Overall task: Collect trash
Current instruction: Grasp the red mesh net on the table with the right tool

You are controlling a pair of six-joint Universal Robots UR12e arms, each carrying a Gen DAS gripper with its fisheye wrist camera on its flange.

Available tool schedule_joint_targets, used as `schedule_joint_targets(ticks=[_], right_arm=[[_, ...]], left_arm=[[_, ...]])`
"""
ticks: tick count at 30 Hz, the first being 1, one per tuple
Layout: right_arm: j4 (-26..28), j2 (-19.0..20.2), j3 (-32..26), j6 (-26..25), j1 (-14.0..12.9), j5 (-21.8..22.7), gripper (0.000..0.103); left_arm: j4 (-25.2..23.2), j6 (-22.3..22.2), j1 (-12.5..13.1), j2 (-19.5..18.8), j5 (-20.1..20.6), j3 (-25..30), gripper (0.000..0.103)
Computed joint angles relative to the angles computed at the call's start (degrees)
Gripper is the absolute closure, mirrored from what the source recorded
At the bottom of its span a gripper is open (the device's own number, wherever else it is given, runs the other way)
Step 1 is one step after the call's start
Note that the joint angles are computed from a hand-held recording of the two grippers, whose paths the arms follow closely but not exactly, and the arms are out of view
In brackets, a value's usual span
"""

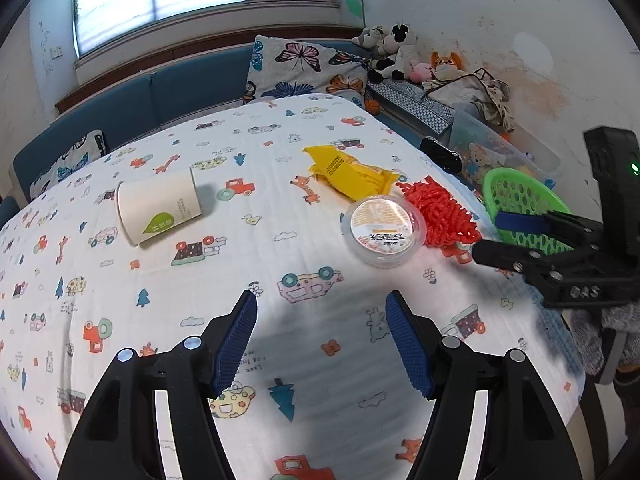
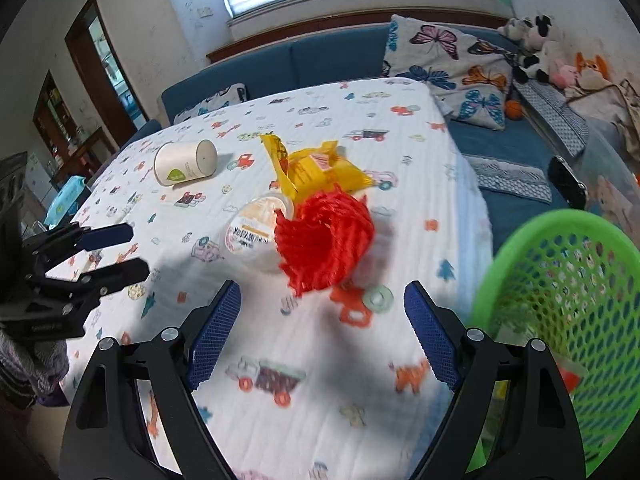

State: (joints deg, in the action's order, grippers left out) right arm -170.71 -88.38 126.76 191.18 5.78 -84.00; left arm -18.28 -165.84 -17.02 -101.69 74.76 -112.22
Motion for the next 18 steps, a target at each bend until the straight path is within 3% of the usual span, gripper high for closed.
schedule_joint_targets(ticks=[11,13,18], right_arm=[[1.3,3.4,-2.4,0.3,-1.1,1.1,0.038],[1.3,3.6,-2.5,0.5,-1.3,1.9,0.039],[1.8,3.9,-2.7,0.1,-1.3,2.9,0.058]], left_arm=[[-1.0,1.5,-0.1,-0.7,-0.5,0.6,0.037],[-1.0,1.8,-0.3,-1.0,-0.6,0.8,0.033],[-1.2,2.7,-1.0,-1.9,-0.7,1.6,0.032]])
